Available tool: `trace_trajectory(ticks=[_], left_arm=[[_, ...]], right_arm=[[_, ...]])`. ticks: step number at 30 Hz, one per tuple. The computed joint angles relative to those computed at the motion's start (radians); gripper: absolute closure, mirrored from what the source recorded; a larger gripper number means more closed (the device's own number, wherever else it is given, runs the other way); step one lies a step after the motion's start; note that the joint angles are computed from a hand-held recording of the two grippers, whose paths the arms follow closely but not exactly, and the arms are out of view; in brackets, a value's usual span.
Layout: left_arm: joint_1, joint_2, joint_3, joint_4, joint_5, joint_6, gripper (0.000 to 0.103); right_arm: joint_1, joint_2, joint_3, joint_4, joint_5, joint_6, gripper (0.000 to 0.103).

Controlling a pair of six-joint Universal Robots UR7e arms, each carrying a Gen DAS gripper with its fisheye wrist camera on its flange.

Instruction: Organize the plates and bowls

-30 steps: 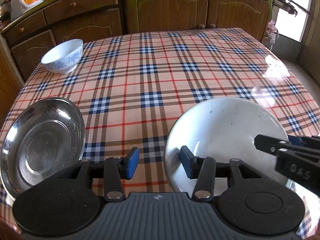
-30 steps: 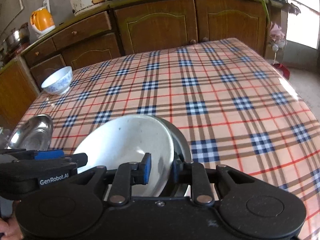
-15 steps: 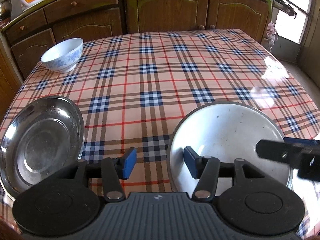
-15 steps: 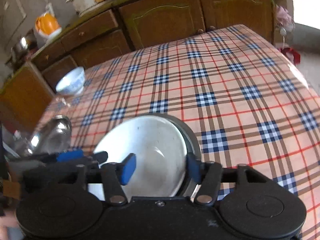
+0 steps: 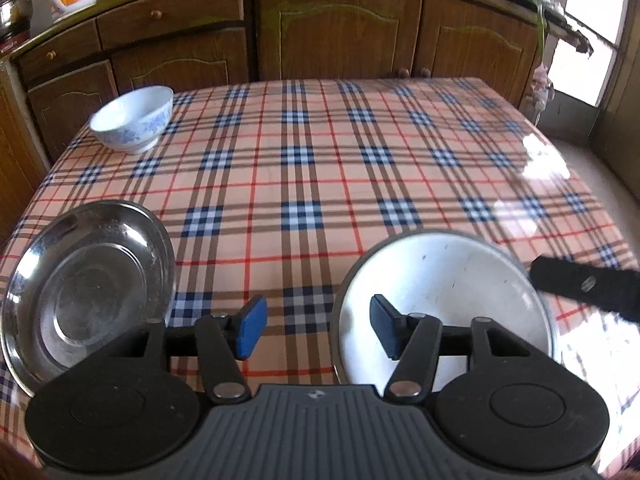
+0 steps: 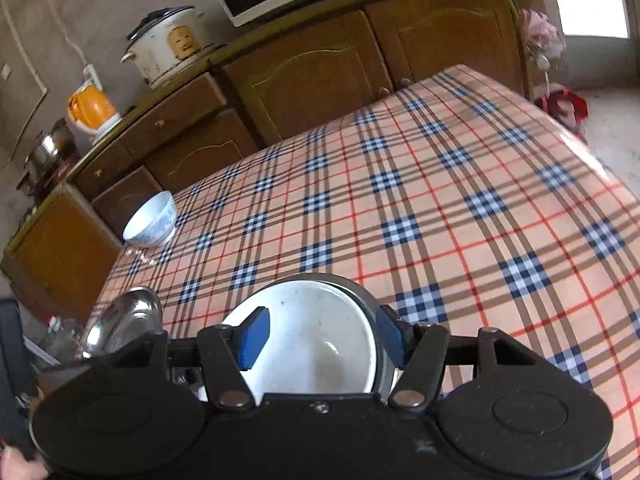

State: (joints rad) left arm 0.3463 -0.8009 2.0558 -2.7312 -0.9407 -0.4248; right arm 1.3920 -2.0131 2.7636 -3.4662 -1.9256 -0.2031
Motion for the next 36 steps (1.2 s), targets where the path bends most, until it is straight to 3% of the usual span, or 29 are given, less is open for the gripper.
trace_trajectory(ticks=[3,7,16,26,36], left_arm=[[0.001,-0.018,0.001,-0.004,-0.007,-0.001,0.034],[0.006,-0.043,0.004,0.003,0.005,-0.014,0.031],[0.02,-0.107,0.014,0.019,0.059,-0.019,0.021],[0.046,-0.168,0.029,0.018,0.116,-0.013,0.019],[0.092,-0.215,0.032,0.017,0.163,0.0,0.02]], right_arm=[[0.07,0.091,-0.01,-0.086,-0.073,-0.007,0.032],[0.147,0.186,-0.033,-0.154,-0.148,-0.007,0.032],[0.301,0.351,-0.112,-0.218,-0.276,0.006,0.032],[0.421,0.508,-0.211,-0.241,-0.341,0.014,0.032],[0.482,0.636,-0.312,-0.233,-0.351,0.014,0.032]])
